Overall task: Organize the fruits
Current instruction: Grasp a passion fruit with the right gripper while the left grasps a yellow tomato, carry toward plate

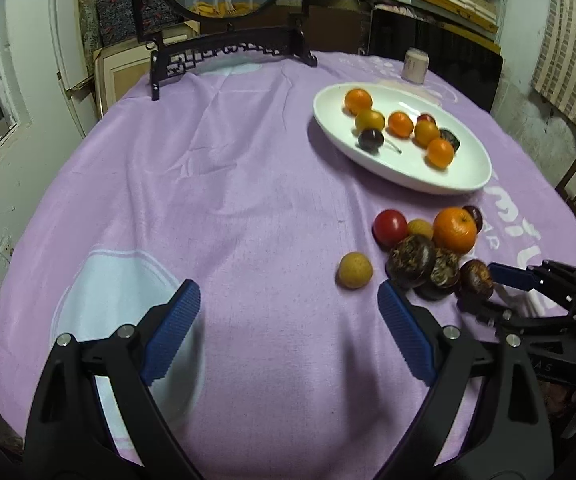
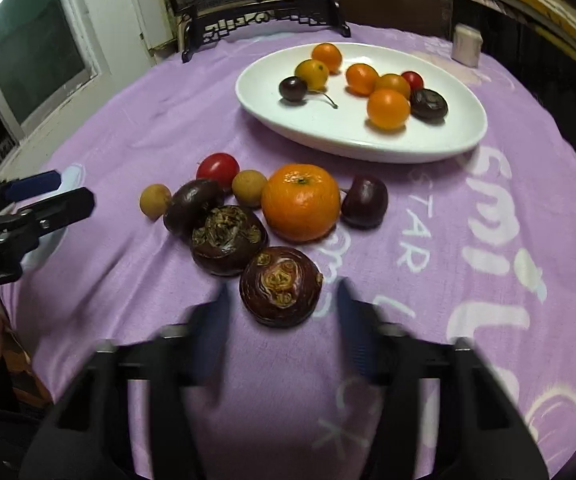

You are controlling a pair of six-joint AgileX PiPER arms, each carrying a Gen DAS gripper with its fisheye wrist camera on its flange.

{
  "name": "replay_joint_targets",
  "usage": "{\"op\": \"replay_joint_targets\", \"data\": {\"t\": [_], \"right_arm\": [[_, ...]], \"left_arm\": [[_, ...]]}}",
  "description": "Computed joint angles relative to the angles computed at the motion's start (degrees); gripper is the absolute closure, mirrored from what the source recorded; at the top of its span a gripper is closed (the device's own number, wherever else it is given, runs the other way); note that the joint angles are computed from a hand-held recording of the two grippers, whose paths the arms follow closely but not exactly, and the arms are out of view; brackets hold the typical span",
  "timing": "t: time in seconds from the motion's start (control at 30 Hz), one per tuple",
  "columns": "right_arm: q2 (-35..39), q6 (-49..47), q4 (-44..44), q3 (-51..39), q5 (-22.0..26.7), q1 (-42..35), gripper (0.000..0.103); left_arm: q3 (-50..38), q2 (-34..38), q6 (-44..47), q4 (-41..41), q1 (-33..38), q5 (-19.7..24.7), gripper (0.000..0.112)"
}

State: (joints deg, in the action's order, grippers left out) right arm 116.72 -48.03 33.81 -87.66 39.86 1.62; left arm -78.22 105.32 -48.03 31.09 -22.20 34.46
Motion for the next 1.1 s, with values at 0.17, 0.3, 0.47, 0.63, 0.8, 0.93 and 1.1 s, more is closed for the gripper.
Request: {"op": "replay_joint_targets", "data": {"t": [0.17, 0.3, 0.47, 0.63, 0.8, 0.93, 1.1], "right_arm": [[-0.28, -1.13, 2.91, -0.49, 3.68, -2.8, 0.063], [-2.18, -1.67, 4.02, 1.51, 3.32, -5.09, 0.063], [-2.74, -2.26, 5.86, 2.46, 4.23, -7.21, 0.063], [-2.92, -2.48, 7.07, 2.47, 5.25, -7.86, 0.063], [-3.49, -3.46, 8.45, 2.43, 5.98, -8.54, 0.063], [-3.41, -3.48, 8.91, 1.69, 6.37, -8.6, 0.063], [-3.28, -3.14, 9.05, 1.13, 6.46, -8.64, 0.063]], "left_arm": [[-5.26, 5.31, 5.62, -3.56, 0.15, 1.84, 0.02], [-8.94, 8.74, 9.09, -6.64, 0.56, 2.56, 0.021], [-13.16, 12.15, 14.3, -11.73, 1.32, 2.6, 0.045], [-14.49, 12.78, 19.63, -16.68, 1.95, 0.66, 0.088], [-10.52, 8.67, 18.58, -15.93, 0.8, -1.22, 0.089], [-7.66, 5.22, 18.39, -17.0, 0.89, -2.43, 0.089], [-7.0, 2.92, 19.54, -18.37, 0.65, -2.46, 0.089]]}}
